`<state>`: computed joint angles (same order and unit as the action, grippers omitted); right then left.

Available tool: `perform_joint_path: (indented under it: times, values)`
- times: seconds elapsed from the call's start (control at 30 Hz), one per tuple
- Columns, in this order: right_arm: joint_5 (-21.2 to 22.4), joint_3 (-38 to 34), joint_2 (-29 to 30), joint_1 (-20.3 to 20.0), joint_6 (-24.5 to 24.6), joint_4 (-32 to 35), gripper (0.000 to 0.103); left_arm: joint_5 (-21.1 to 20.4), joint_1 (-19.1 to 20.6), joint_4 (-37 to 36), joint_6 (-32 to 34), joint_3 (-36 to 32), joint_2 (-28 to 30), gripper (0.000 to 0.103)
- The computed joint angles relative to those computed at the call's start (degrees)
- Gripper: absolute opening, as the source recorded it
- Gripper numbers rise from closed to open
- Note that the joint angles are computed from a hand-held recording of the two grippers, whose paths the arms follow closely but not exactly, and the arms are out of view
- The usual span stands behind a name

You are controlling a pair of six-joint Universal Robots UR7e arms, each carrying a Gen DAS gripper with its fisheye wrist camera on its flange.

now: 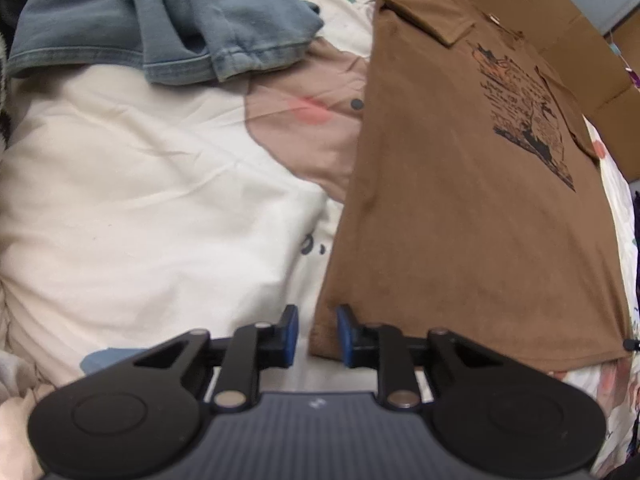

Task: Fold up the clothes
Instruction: 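Pinch the brown T-shirt hem with the left gripper while the right holds it, then lift the pinched hem off the bedsheet with both grippers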

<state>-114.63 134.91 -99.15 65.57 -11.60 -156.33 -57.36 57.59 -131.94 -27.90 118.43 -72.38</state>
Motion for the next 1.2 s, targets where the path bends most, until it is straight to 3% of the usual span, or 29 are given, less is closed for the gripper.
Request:
perform_joint_path:
  times: [0.37, 0.43, 0.5, 0.8, 1.2]
  values:
    - [-4.4, -1.1, 2.0, 2.0, 0.2, -0.1, 0.002, 1.8, -1.1, -0.8, -2.8, 0.8, 3.0, 0.025]
    - [-4.3, -1.0, 2.1, 2.1, 0.3, -0.1, 0.002, 3.0, -1.5, -0.3, -3.4, 0.8, 3.3, 0.013]
    - [-4.3, -0.9, 2.0, 2.1, 0.5, -0.2, 0.002, 2.6, -1.3, 0.6, -4.7, 0.3, 3.2, 0.008]
    - [-5.5, -2.7, 0.4, 4.8, 5.2, 3.9, 0.002, 0.7, -3.0, 7.2, -8.5, -2.7, 0.5, 0.005]
    - [-3.1, -4.7, -5.6, 8.4, 11.3, 10.9, 0.001, -0.5, -7.1, 18.3, -10.8, -10.3, -1.5, 0.005]
